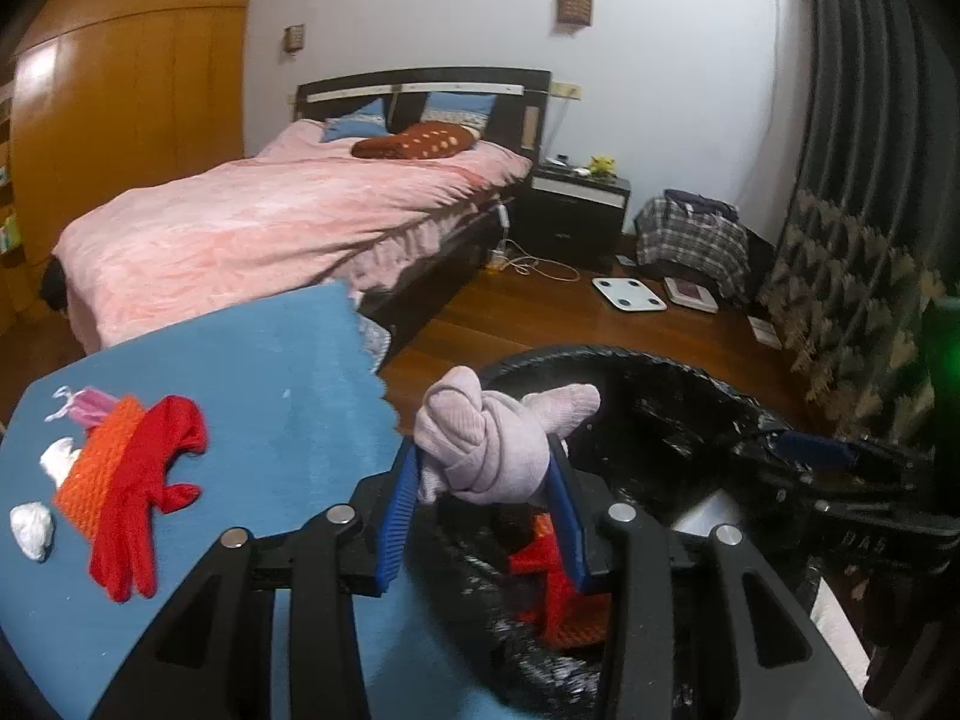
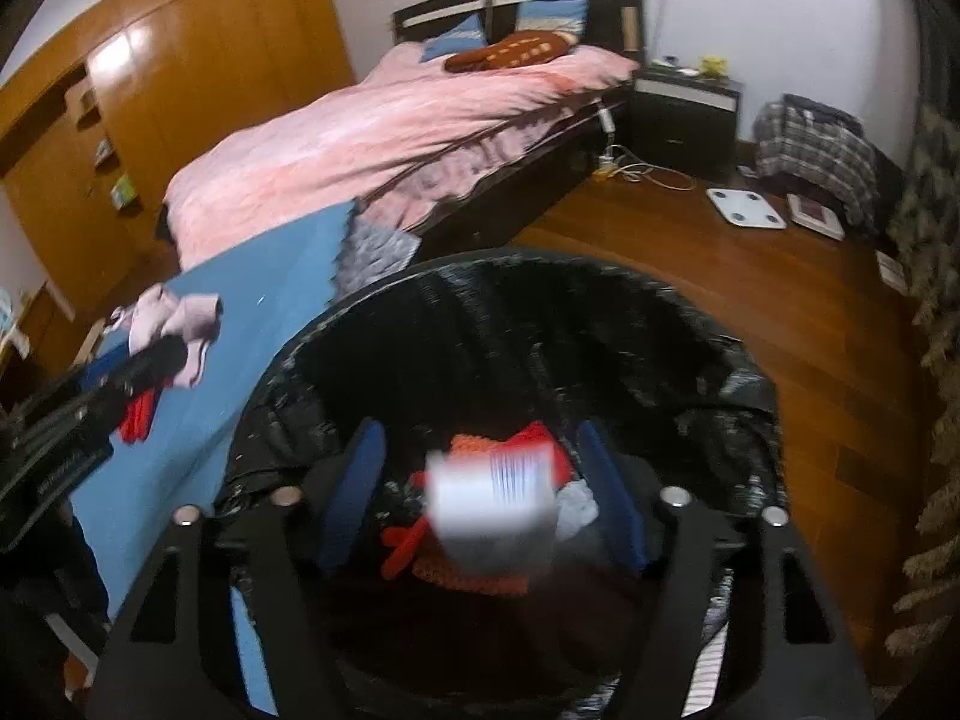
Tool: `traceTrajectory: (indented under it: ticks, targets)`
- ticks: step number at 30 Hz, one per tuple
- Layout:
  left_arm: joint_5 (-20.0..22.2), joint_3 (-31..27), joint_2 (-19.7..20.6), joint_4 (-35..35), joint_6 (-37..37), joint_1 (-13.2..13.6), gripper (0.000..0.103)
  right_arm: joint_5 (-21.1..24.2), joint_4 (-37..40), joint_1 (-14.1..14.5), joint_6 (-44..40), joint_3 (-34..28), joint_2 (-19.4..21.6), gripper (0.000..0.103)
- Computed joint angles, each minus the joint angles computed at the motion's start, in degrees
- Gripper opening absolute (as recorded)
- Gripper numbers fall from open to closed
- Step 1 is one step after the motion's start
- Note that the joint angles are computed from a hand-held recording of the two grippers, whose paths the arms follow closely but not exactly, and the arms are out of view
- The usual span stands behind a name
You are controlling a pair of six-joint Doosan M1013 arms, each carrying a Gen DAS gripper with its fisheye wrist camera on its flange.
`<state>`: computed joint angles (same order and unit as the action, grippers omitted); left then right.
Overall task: Collect trash
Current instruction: 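Carry the sock and wipes box over the black bin and open both tools, then move both open tools back over the items on the table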
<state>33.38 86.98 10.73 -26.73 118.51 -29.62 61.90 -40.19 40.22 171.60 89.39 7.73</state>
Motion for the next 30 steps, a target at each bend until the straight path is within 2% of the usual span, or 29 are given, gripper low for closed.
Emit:
traceTrajectory:
  ticks: [7, 10, 14, 22, 30]
  targets:
    - [0.89, -1.29, 0.96, -1.95, 2.74, -0.99, 0.041, 3.39, -4.48, 0.23, 4.81, 1.32, -1.56, 0.09]
    - [1.41, -1.68, 1.32, -2.84, 3.75, -1.34, 0.047, 4.76, -5.63, 0.15, 5.7, 1.71, -2.09, 0.091]
    - [1.8, -1.64, 1.5, -4.13, 5.51, -1.46, 0.072, 5.31, -6.12, -0.14, 6.68, 2.21, -2.61, 0.093]
    - [0.65, -1.26, 1.08, -2.98, 3.52, -0.63, 0.085, 5.4, -5.56, 0.13, 5.43, 1.38, -1.74, 0.093]
    - [-2.36, -0.32, -0.1, 2.99, -3.55, 2.46, 0.093, 2.57, -3.48, -0.25, 1.98, -1.31, 0.9, 0.093]
